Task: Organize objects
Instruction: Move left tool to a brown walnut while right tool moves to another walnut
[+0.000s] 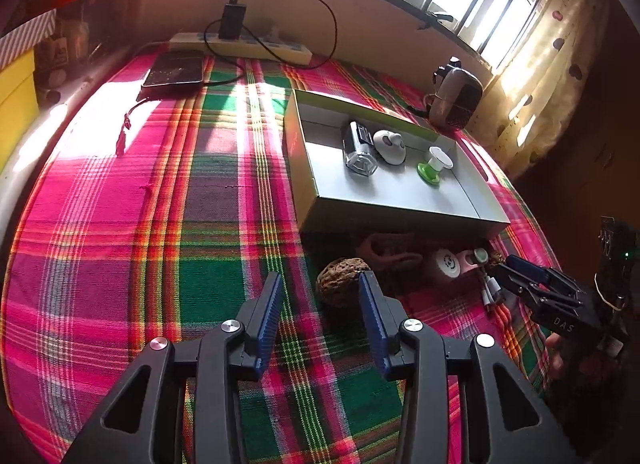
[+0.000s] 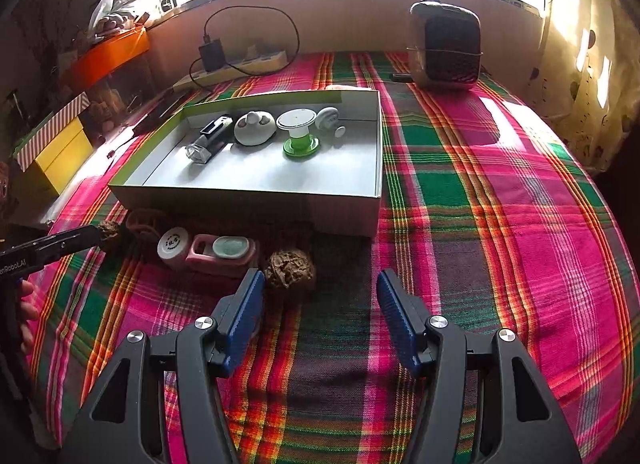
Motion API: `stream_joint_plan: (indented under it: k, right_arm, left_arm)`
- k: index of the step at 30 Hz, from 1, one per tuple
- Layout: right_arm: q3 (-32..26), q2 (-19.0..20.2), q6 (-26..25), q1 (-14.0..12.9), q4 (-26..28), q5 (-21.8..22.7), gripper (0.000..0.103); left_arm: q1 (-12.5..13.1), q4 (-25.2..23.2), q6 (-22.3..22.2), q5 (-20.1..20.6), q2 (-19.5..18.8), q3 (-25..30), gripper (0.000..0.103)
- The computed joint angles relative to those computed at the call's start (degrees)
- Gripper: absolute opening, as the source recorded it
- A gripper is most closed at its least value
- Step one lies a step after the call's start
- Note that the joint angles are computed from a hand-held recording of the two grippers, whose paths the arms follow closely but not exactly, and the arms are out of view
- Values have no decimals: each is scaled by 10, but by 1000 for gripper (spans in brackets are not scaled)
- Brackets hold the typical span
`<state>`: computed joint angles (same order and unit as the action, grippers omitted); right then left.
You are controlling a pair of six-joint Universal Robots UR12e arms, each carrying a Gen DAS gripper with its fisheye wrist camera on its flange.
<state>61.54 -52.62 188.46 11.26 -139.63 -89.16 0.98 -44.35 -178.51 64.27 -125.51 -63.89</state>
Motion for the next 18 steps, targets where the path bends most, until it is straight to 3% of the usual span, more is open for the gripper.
stream_joint_plan:
  k: [18]
  right_arm:
    - [-30,16,-27,-4,35,-7,59]
  left_arm:
    - [-14,-31,11,18,-12,24,38]
